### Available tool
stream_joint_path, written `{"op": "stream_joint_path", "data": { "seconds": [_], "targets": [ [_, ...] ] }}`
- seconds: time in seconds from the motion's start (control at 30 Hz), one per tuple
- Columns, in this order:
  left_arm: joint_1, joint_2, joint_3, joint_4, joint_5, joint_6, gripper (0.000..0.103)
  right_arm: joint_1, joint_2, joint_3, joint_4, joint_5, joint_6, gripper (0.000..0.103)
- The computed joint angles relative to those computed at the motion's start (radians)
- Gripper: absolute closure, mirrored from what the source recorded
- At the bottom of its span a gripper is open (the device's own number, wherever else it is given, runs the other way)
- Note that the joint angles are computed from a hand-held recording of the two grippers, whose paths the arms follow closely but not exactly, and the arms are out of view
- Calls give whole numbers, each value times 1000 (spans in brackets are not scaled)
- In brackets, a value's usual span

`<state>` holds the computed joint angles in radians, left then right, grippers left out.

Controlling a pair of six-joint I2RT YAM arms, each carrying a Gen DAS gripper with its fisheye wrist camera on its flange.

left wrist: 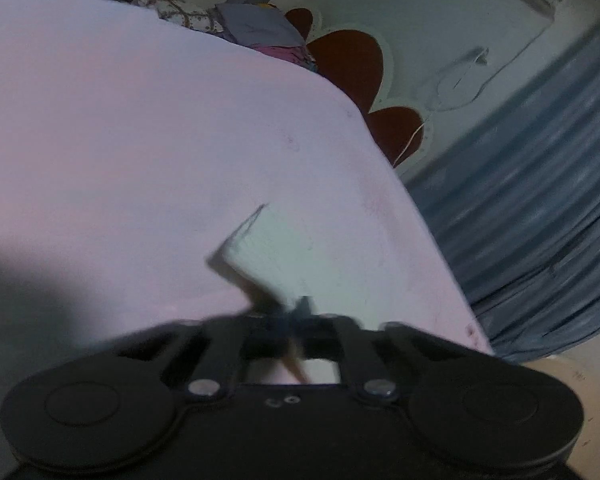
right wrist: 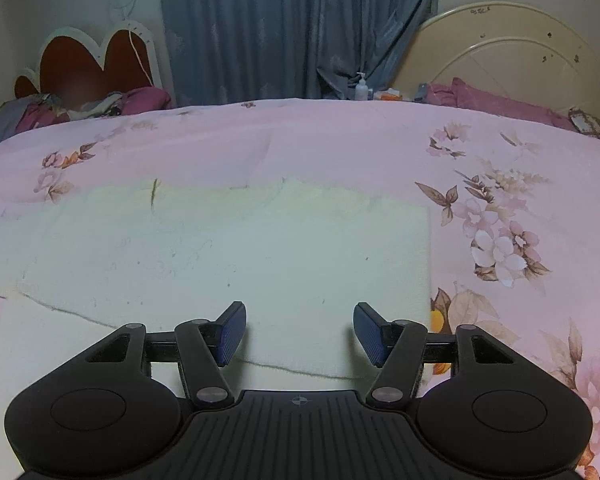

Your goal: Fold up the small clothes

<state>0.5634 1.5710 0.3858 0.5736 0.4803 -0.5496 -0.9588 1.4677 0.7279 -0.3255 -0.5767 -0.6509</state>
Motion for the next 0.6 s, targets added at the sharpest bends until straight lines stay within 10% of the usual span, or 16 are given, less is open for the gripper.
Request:
{"op": "stream_joint_path", "data": {
  "seconds": [0.37, 0.6],
  "targets": [
    [-587, -127, 105, -48, -119, -12, 101, -72, 57, 60, -36, -39, 29, 43],
    [-1103, 82, 361, -203, -359, 81, 101, -149, 86, 110, -85, -92, 13, 43]
  ]
}}
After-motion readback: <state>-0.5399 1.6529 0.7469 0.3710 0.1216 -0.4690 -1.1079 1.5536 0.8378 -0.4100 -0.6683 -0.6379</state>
